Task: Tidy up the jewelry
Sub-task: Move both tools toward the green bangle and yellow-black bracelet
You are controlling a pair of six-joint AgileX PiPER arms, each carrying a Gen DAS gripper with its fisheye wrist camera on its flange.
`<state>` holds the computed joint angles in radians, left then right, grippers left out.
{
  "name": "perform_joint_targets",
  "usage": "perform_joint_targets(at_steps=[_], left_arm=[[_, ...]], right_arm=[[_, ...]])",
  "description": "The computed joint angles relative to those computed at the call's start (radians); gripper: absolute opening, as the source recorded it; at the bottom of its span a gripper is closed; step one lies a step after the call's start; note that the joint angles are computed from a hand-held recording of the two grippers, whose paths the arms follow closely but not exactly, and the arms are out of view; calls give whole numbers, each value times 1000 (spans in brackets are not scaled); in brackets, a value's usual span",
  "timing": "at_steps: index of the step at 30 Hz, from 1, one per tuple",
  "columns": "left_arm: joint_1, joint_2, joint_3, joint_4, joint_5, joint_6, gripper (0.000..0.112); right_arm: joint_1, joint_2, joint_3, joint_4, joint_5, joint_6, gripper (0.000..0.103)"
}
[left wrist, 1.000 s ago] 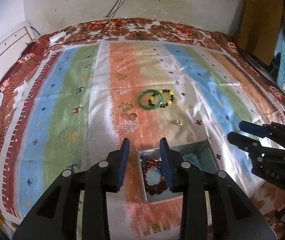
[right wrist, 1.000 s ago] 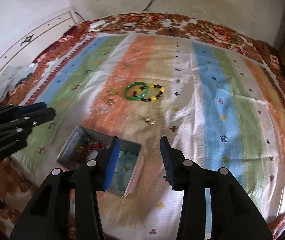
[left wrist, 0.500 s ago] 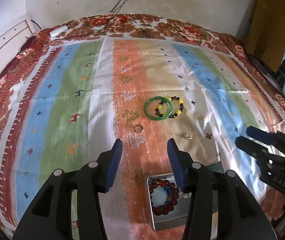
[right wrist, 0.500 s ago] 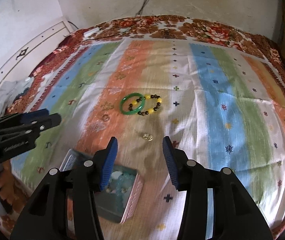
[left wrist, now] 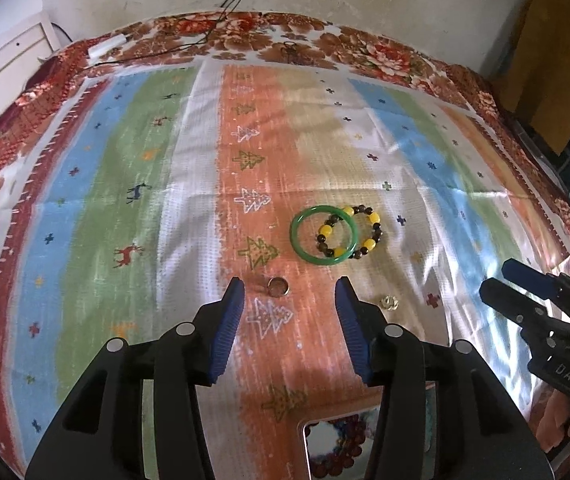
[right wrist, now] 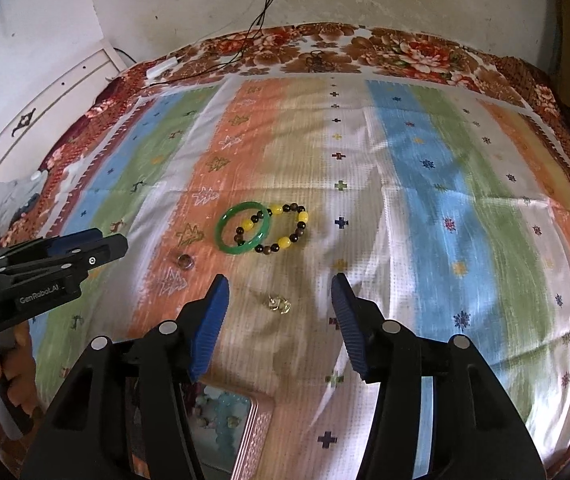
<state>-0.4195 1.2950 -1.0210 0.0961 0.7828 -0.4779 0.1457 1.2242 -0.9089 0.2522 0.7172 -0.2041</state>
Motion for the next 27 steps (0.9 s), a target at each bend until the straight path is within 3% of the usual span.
perform_joint_targets(at_steps=[11,19,27], left_arm=[[27,87,-37,-50,-70,80,51],[61,176,-66,-100,-92,149,51],[110,267,-112,-167,-100,213,51]], right_arm=[[2,149,-79,-49,-49,72,58],[62,215,-113,-169,-82,181,58],[44,307,-154,-181,-99,215,58]])
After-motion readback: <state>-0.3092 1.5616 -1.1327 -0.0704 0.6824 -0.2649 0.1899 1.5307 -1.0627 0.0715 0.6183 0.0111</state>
